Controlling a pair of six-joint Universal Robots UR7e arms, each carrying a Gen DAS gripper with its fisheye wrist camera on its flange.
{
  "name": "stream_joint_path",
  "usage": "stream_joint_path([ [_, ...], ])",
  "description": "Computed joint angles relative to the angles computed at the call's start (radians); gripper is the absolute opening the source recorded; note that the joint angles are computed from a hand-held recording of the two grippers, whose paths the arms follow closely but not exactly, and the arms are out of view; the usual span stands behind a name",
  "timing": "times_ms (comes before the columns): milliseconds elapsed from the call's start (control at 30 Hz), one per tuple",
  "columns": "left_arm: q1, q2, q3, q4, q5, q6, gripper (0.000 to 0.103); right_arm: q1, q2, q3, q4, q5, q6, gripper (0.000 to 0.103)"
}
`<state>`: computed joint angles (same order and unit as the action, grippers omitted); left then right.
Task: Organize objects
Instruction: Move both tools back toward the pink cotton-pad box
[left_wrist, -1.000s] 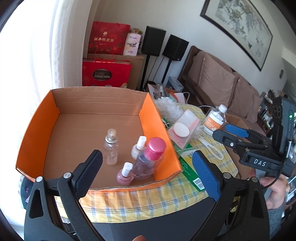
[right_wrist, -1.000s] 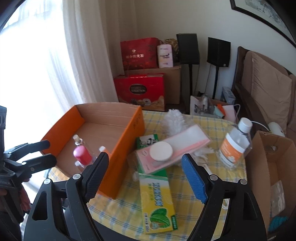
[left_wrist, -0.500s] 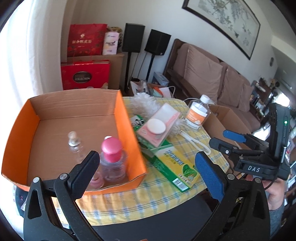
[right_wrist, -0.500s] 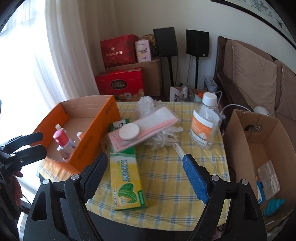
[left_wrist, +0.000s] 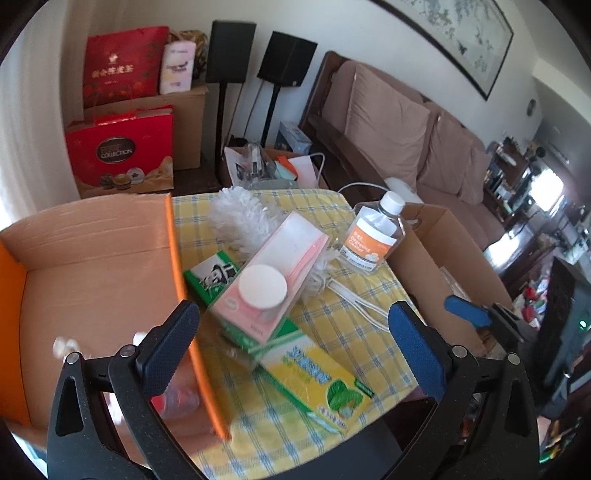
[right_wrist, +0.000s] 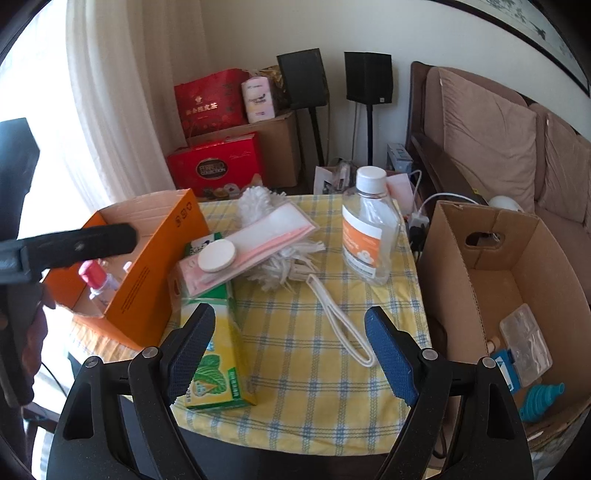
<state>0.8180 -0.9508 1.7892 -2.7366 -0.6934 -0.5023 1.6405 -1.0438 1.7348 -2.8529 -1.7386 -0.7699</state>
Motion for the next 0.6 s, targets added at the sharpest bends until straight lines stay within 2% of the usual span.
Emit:
stream_joint_path([
  [300, 0.062, 0.099, -0.159, 0.161, -0.004, 0.019, 0.098, -0.015, 0.026, -0.046, 0.015, -0.003, 0.021, 0.085],
  [433, 0.091, 0.142, -0.238, 0.289, -0.007, -0.011, 0.089, -0.024, 0.036, -0.061, 0.031, -0.004, 0.028, 0.085],
  [600, 0.116, 0.174, -0.317, 0.433, -0.009, -0.039, 0.089, -0.031, 0.045, -0.071, 0.042, -0.007, 0.034, 0.085],
])
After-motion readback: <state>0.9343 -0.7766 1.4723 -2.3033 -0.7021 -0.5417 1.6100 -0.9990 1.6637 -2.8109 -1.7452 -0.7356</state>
